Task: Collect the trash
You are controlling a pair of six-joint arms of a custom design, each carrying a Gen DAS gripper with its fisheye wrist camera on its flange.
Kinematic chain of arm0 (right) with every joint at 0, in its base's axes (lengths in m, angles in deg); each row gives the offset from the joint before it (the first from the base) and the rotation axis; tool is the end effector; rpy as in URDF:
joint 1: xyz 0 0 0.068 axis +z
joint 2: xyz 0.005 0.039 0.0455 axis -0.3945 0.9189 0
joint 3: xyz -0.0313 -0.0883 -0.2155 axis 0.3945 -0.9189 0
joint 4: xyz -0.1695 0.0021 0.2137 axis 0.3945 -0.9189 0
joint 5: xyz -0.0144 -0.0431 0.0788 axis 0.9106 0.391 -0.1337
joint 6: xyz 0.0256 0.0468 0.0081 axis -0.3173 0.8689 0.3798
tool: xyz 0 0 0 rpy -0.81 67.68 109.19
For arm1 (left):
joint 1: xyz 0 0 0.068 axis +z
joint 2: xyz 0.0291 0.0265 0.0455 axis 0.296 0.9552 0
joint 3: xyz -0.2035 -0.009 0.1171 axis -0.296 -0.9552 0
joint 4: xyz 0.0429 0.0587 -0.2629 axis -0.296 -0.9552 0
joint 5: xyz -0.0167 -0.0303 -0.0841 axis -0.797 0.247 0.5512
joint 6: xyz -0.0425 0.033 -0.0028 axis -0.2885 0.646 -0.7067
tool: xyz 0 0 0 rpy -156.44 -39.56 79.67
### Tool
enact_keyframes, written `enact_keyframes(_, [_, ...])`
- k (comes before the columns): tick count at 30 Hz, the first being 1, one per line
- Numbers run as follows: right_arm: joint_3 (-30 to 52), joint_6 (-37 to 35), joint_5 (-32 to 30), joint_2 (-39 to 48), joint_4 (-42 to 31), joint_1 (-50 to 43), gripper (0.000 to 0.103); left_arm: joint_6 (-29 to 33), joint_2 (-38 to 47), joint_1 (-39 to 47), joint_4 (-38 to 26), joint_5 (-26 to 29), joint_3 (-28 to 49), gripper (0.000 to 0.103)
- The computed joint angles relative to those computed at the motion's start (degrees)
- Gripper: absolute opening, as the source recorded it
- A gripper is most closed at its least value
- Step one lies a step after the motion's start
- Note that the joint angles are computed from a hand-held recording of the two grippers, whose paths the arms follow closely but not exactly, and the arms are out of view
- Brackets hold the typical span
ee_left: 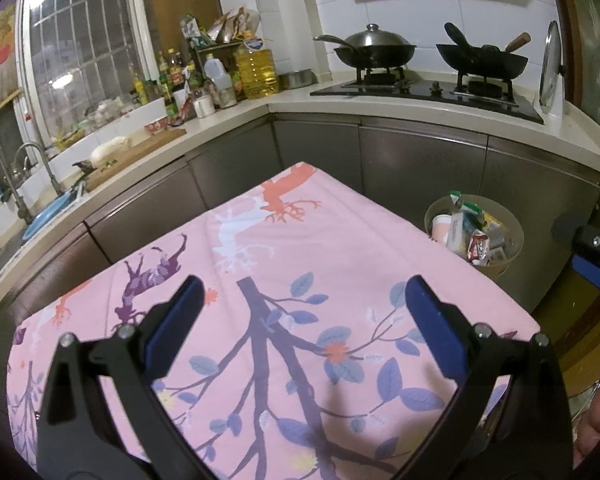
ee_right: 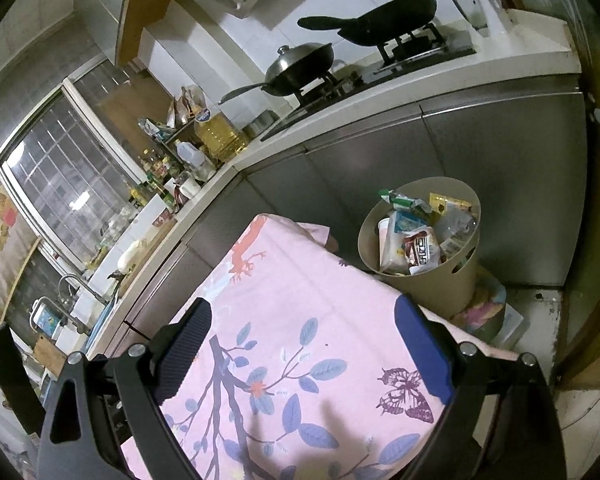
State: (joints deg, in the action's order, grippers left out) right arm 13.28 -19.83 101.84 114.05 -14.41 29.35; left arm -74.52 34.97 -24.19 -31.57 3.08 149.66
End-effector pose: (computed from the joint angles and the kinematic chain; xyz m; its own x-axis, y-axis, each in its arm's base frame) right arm 0.1223 0.1266 0.3155 -0.4802 0.5665 -0.6697 0.1147 0.7975 0.5924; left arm 0.1908 -0.1452 0.3826 -0.5297 0.2673 -0.8049 0.2131 0.9605 0.1787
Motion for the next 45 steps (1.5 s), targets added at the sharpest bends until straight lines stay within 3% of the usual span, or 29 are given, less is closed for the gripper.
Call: enact_keyframes(45, [0.7, 1.5, 1.8, 2.9, 1.3, 2.7, 0.089, 1.4, -1.0, 0.5, 1.1, -1.0, -0.6, 0.097])
